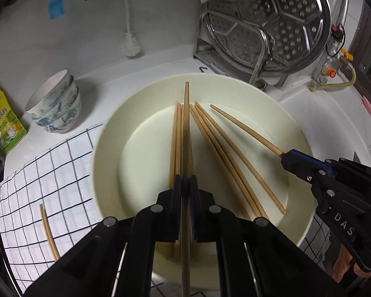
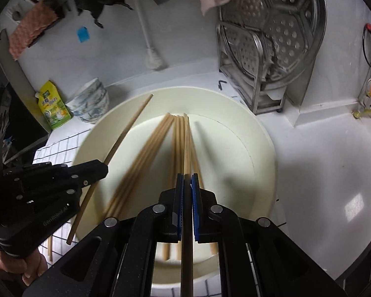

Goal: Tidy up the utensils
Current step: 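Carry both held chopsticks up and over the cream basin, then lower both chopsticks into the basin and open both grippers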

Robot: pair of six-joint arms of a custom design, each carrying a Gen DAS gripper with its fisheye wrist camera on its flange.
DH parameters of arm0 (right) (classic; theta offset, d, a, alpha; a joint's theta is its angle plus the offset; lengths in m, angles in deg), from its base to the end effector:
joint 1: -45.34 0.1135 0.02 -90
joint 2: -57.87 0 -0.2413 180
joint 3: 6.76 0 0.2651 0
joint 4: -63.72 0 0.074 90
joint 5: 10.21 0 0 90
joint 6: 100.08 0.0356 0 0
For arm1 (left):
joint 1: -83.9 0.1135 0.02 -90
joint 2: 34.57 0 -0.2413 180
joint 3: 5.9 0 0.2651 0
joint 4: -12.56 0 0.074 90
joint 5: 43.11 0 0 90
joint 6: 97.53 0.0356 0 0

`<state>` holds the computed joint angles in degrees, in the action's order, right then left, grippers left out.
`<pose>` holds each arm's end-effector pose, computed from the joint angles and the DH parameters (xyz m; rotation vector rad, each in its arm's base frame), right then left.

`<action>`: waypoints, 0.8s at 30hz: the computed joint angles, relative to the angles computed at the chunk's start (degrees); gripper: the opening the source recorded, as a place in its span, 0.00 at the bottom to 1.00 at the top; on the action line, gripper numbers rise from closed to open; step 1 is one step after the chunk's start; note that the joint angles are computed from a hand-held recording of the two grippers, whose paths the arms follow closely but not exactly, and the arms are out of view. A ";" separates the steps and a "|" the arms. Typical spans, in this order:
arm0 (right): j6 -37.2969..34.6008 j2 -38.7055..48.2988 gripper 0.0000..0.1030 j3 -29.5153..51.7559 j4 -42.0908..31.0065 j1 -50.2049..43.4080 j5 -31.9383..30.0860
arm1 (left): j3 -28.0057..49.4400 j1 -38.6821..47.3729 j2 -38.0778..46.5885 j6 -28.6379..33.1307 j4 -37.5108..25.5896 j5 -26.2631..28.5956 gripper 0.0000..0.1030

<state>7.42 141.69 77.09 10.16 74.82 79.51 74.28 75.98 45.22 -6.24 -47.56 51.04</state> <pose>0.2822 0.1597 0.2654 -0.2670 2.5248 0.3391 0.2943 -0.0435 0.2582 0.2355 2.6046 -0.1355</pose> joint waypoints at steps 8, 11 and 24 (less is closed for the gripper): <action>-2.32 5.65 0.06 1.50 1.01 -3.37 -4.02 | 3.33 -1.41 7.69 -1.34 1.51 -2.17 0.07; -2.74 7.06 0.06 2.37 0.88 -4.15 -5.24 | 5.01 -1.40 9.92 -1.70 1.49 -2.55 0.07; -1.76 4.40 0.12 1.40 0.67 -4.85 -5.05 | 5.72 -0.91 6.92 -2.49 1.49 -4.49 0.45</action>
